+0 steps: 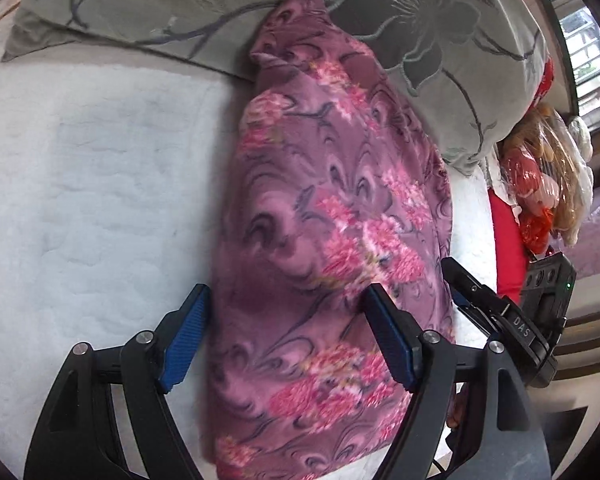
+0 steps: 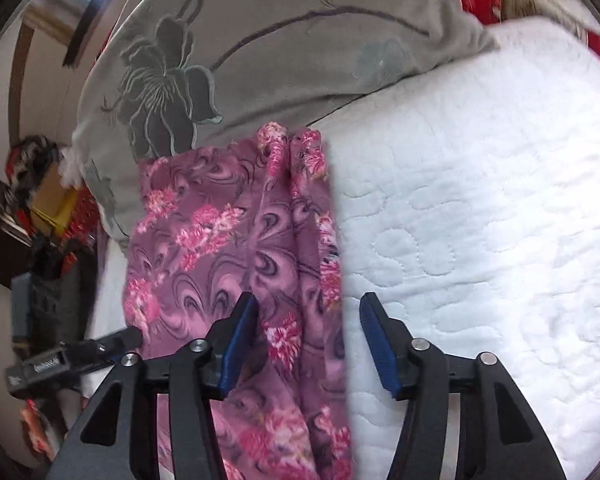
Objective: Fold small clothes
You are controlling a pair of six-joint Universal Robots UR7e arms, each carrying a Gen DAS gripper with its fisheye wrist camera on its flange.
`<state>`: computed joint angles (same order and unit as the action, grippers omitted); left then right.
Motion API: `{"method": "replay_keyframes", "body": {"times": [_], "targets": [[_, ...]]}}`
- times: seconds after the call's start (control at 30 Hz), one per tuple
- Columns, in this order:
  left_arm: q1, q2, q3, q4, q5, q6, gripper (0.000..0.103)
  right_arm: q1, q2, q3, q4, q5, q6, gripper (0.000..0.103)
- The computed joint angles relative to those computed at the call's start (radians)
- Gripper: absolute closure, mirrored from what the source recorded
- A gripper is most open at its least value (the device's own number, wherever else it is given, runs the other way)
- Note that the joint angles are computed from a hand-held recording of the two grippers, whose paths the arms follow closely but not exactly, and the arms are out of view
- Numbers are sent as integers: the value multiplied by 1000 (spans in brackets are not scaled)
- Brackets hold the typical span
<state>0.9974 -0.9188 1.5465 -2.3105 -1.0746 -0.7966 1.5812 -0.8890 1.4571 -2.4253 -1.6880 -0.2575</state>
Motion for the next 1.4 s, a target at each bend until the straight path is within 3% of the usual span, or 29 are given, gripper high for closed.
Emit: {"method": "replay_keyframes", "body": {"times": [0.13, 0.2, 0.23, 0.33, 0.47, 0.77, 1.03, 1.23, 1.4], "targets": [[-2, 20, -33, 25, 17, 11, 25, -27, 12, -22, 35, 114, 19, 39], [-6, 22, -32, 15, 25, 11, 25, -26, 21, -33, 56, 127, 10, 41], [-9, 19, -21, 0, 33, 14, 28, -16, 26, -32, 45, 97, -1, 53], [-31, 1, -2, 25, 96, 26, 51, 40, 27, 11, -66, -46, -127, 73], [-63, -17, 23, 31, 162, 53, 71, 76, 8, 66, -179, -130, -191, 86], [-148, -75, 80, 76, 248, 30, 75, 134, -84, 188, -311, -163, -272, 88], [-194, -138, 150, 138, 266, -46, 75, 151, -155, 269, -312, -139, -251, 88], [-206, -233, 236, 195, 243, -145, 75, 172, -191, 332, -274, -107, -223, 88], [-200, -345, 349, 167, 201, -213, 75, 188, -206, 373, -224, -68, -226, 88]]}}
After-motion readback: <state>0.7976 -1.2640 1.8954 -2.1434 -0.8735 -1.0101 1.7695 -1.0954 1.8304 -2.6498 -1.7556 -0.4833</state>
